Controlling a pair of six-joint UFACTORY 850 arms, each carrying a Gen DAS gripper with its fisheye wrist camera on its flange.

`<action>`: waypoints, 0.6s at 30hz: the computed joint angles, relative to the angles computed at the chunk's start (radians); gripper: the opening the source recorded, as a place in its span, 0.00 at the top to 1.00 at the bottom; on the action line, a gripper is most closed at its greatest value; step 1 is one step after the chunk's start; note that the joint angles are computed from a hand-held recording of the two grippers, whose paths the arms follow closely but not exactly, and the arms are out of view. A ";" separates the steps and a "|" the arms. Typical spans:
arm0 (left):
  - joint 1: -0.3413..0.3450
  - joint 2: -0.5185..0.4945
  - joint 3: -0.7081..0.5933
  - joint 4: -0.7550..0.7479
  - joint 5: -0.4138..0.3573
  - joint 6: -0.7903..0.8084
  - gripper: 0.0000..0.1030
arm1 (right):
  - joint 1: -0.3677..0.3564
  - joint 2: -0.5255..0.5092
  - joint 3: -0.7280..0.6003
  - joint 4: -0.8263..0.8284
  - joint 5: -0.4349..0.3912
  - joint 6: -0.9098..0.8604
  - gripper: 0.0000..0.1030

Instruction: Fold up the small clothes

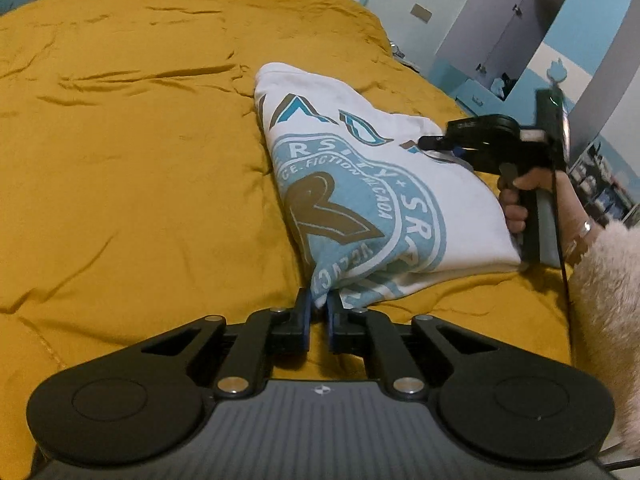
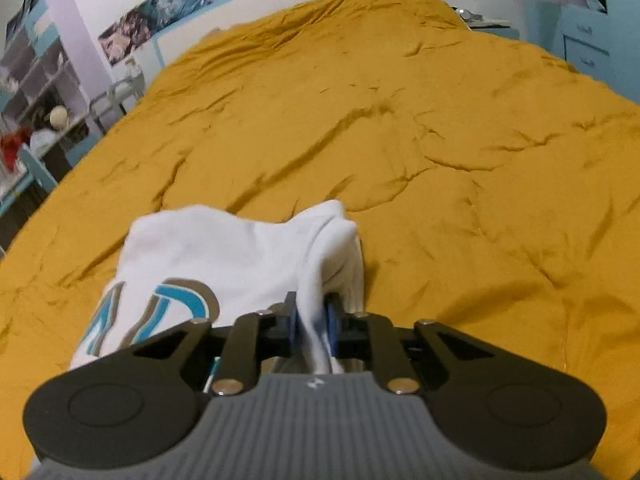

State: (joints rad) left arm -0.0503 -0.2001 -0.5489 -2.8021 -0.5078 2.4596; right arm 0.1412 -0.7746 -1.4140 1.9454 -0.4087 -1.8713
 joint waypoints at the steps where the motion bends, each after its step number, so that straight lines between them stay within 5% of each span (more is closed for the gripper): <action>1: 0.008 0.017 0.005 0.041 0.004 -0.039 0.93 | -0.005 0.024 0.026 0.040 -0.010 -0.043 0.81; 3: 0.014 0.056 0.019 0.058 0.009 -0.049 0.87 | -0.019 0.100 0.117 0.153 -0.041 -0.205 0.65; 5: 0.030 0.104 0.040 0.051 0.000 -0.035 0.74 | -0.050 0.186 0.223 0.155 -0.109 -0.254 0.64; 9: 0.073 0.144 0.050 0.076 -0.074 -0.067 0.62 | -0.128 0.322 0.409 0.087 -0.240 -0.220 0.63; 12: 0.084 0.105 0.006 0.113 -0.124 -0.120 0.52 | -0.137 0.385 0.507 0.126 -0.216 -0.291 0.63; 18: 0.052 -0.026 -0.101 0.164 -0.141 -0.215 0.50 | -0.128 0.367 0.536 0.087 -0.213 -0.236 0.64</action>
